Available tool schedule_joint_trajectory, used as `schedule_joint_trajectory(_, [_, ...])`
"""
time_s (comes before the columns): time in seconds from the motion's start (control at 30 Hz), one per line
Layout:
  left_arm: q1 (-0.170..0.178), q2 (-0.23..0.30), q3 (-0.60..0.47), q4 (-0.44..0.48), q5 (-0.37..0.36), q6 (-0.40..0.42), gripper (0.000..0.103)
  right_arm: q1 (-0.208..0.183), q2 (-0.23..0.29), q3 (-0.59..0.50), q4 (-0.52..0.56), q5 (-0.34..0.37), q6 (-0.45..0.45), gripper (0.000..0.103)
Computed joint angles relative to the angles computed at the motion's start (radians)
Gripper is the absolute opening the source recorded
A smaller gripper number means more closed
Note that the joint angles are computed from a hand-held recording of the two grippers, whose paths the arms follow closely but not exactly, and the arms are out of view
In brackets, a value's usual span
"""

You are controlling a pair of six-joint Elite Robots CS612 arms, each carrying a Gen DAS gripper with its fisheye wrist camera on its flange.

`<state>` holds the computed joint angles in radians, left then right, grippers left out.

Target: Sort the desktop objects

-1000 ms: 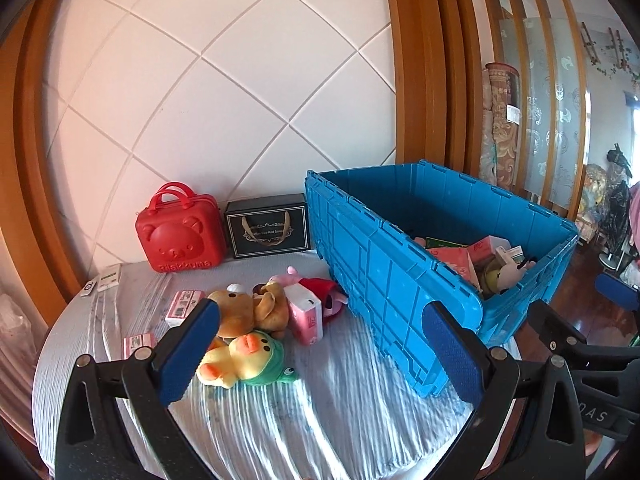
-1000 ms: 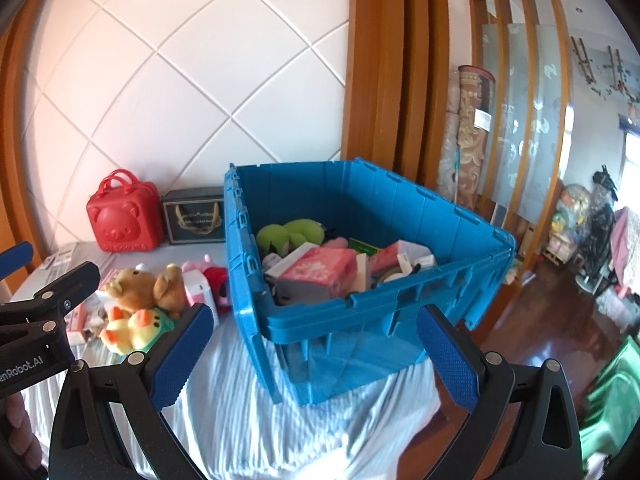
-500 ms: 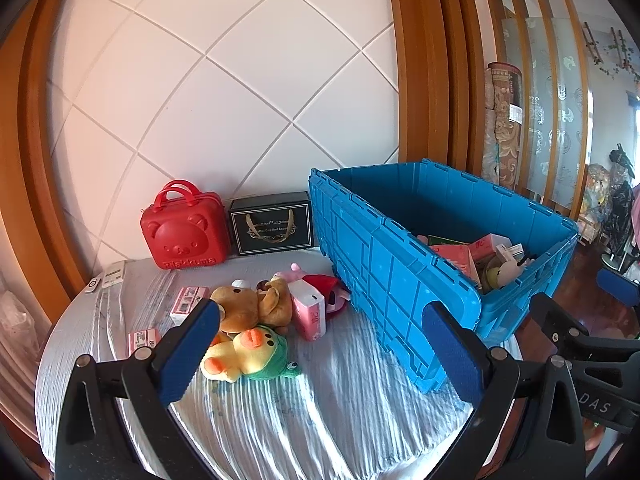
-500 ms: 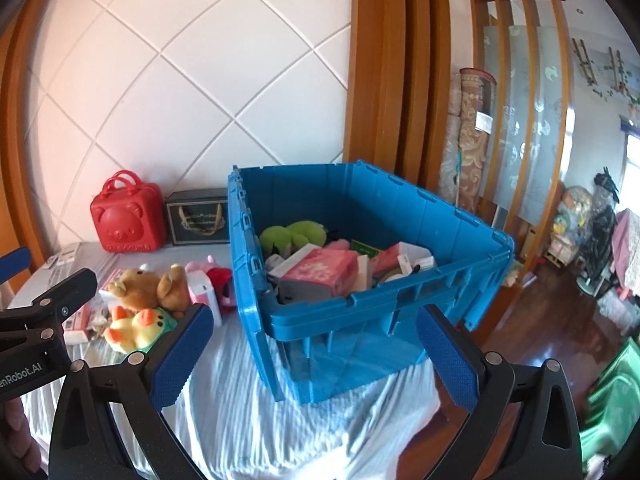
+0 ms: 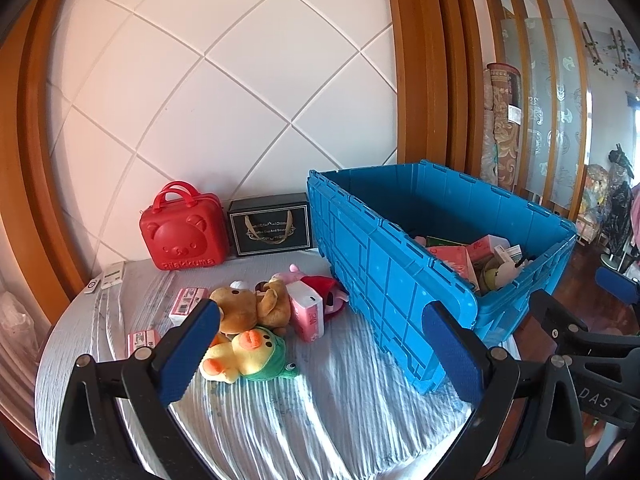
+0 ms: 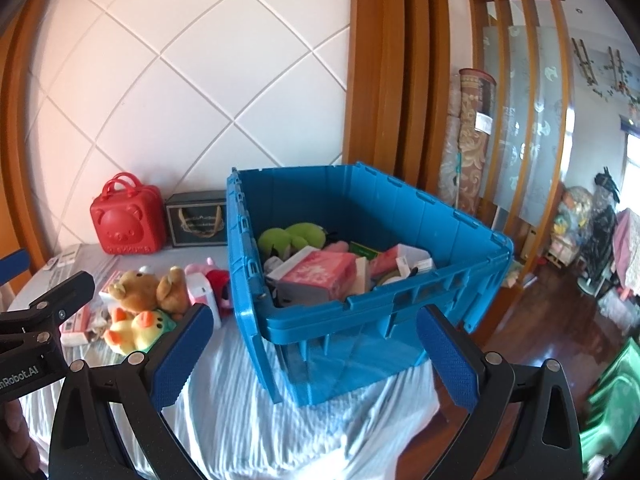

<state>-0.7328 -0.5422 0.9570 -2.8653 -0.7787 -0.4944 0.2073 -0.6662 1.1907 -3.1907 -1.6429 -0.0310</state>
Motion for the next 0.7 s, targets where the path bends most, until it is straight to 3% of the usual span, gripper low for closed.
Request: schedule_joint_trajectory(0.7, [0.01, 0.014, -0.027, 0.024, -0.024, -0.005, 0.103, 0.0, 0.014, -0.025, 0.023, -0.014, 0.009, 0.103])
